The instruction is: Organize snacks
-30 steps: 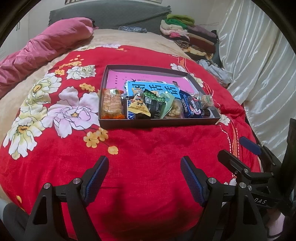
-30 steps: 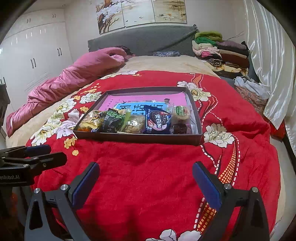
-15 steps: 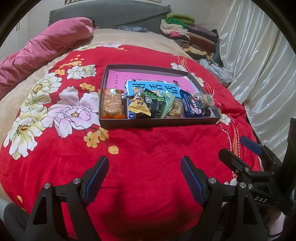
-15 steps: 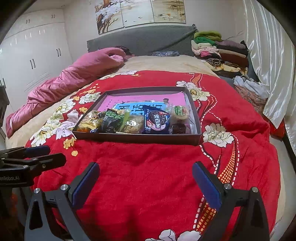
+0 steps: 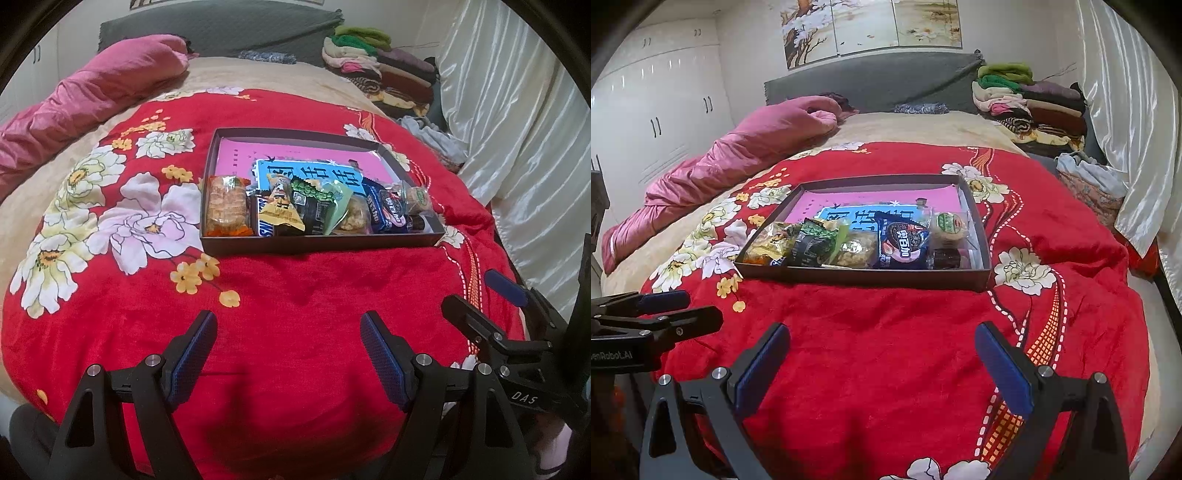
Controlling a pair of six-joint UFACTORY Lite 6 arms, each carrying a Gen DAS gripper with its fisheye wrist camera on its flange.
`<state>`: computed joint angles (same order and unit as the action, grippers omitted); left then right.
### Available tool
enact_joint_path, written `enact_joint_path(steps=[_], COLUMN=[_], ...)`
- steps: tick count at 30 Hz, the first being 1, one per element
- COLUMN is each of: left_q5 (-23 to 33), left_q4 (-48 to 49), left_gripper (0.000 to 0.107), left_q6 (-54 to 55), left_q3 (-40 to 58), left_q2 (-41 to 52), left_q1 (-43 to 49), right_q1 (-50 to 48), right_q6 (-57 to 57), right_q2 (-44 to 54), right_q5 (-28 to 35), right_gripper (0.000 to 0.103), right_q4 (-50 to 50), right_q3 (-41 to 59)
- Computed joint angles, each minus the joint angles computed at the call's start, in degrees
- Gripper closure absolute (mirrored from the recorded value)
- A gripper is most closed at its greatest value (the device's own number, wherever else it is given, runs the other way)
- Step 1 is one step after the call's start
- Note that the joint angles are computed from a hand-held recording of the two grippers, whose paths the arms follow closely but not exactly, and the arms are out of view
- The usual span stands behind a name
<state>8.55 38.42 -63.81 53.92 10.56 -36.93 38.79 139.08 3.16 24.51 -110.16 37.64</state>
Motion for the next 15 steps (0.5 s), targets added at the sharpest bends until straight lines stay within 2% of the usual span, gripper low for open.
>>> enact_joint_path(steps=[15], left_q5=[1.7], left_q4=[4.4], left_gripper=[0.026], left_q6=[-4.9], left_q3=[0.6], left_q2=[0.4], left_q1=[-0.5], right_q1=[0.0], right_q6=[-0.4], right_q2=[-0.2], right_q5=[0.2], right_gripper=[0.002], right_q4=[0.4], right_q3=[0.1])
